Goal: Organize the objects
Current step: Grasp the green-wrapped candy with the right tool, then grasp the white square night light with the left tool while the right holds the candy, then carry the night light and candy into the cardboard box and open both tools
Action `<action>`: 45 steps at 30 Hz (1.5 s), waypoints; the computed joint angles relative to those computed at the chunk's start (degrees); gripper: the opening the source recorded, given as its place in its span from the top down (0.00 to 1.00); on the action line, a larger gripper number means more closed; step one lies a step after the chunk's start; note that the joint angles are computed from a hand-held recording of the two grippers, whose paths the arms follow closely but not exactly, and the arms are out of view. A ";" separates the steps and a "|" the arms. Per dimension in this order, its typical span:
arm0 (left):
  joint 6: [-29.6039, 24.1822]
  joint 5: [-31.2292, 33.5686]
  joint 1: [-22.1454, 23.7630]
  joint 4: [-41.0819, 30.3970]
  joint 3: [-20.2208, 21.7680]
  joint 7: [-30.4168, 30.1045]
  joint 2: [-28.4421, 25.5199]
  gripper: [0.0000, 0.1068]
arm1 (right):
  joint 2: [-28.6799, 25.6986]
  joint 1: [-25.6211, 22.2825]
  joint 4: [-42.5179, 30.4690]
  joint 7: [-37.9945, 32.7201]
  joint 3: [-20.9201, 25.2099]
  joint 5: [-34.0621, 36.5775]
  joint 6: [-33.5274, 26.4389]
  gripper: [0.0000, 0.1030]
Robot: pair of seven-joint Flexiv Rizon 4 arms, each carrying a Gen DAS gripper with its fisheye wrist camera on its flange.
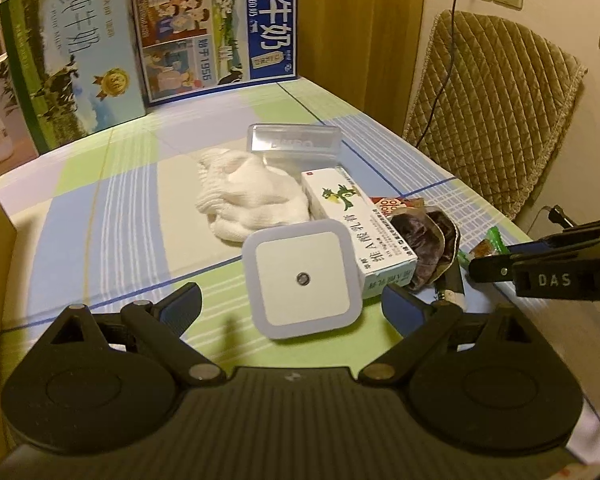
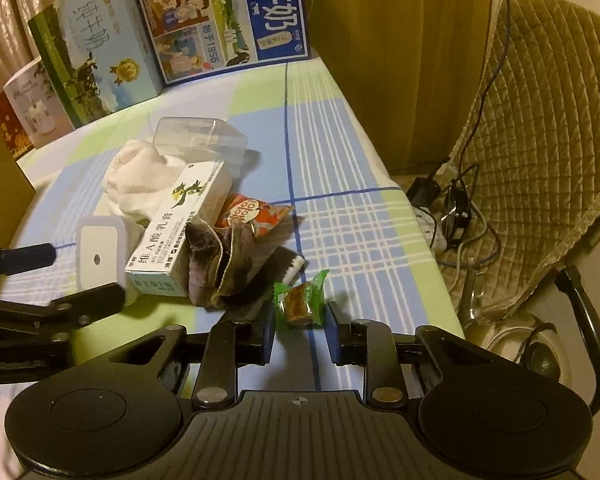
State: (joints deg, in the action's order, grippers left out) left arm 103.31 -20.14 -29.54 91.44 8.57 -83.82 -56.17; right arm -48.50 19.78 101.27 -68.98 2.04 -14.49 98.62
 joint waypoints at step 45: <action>-4.98 5.14 -4.22 2.80 7.03 -6.22 2.20 0.43 | 0.30 7.20 1.25 -0.22 -7.64 3.60 3.85 0.77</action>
State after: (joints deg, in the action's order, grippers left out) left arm 98.34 -14.99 -33.77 94.24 15.59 -90.04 -53.98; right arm -48.20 26.98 102.52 -69.20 -5.59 -10.90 102.47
